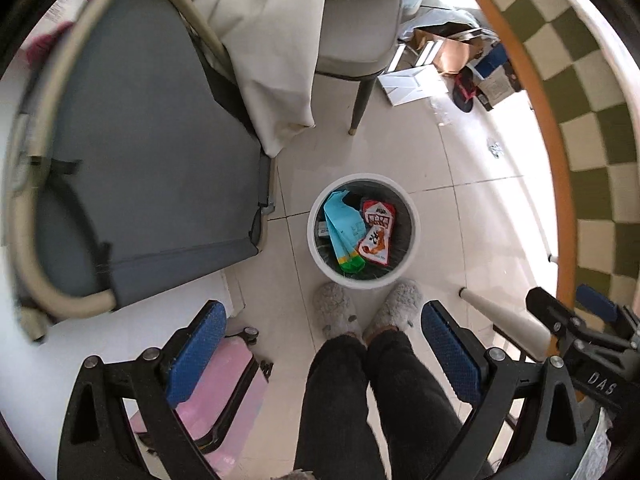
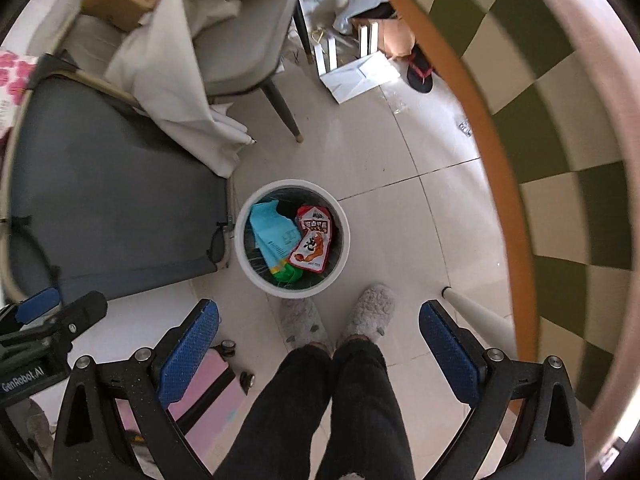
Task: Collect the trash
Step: 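Swing both tools back toward the table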
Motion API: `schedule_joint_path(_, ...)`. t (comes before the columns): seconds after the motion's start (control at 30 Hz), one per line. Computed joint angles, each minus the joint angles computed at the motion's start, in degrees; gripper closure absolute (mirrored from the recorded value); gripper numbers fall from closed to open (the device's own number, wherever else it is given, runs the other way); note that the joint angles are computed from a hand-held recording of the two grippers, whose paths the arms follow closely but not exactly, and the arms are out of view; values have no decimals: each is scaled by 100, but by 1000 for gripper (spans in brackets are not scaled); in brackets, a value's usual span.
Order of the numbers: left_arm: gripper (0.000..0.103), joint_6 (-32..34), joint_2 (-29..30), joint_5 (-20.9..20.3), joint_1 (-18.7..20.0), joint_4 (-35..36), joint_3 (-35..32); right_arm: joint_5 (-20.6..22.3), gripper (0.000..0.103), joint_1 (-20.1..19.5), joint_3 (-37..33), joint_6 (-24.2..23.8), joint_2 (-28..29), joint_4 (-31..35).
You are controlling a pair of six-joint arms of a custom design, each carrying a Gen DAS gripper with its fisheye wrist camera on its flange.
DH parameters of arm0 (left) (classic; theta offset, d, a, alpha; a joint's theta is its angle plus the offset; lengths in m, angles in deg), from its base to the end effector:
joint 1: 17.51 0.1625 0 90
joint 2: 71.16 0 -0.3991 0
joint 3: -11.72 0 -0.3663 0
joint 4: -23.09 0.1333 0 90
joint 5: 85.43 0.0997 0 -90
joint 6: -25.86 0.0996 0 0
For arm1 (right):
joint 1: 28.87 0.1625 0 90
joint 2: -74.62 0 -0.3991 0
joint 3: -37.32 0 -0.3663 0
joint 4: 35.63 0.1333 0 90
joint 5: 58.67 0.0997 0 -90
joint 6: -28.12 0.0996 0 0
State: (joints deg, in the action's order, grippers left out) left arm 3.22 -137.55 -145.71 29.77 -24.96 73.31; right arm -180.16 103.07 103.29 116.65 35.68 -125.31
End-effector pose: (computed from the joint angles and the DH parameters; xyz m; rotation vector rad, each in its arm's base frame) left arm -0.2403 -0.5295 0.4297 0.6159 2.2772 0.3280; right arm 0.5191 -0.4561 0.1256 -0.8184 -2.3277 0.3793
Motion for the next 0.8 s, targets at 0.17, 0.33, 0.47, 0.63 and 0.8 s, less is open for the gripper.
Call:
schedule_joint_path(0.17, 3, -147, 119, -74, -269, 764, -825, 239, 2, 311, -1030, 157, 219, 774)
schedule_joint_path(0.33, 3, -195, 419, -154, -521, 1397, -1856, 323, 2, 615, -1962, 290, 457, 1166)
schedule_joint_path(0.47, 3, 63, 729, -43, -812, 1438, -2580, 24, 2, 820, -2296, 718, 392, 1286)
schedule_joint_path(0.63, 3, 470, 1256, 53, -1193, 1014, -3251, -583, 2, 1034, -1783, 2020, -387, 1499)
schedule_joint_path(0.8, 1, 966, 1855, 99, -1661, 380, -3568, -980, 2, 1274, -1287, 4139, -1458, 2941)
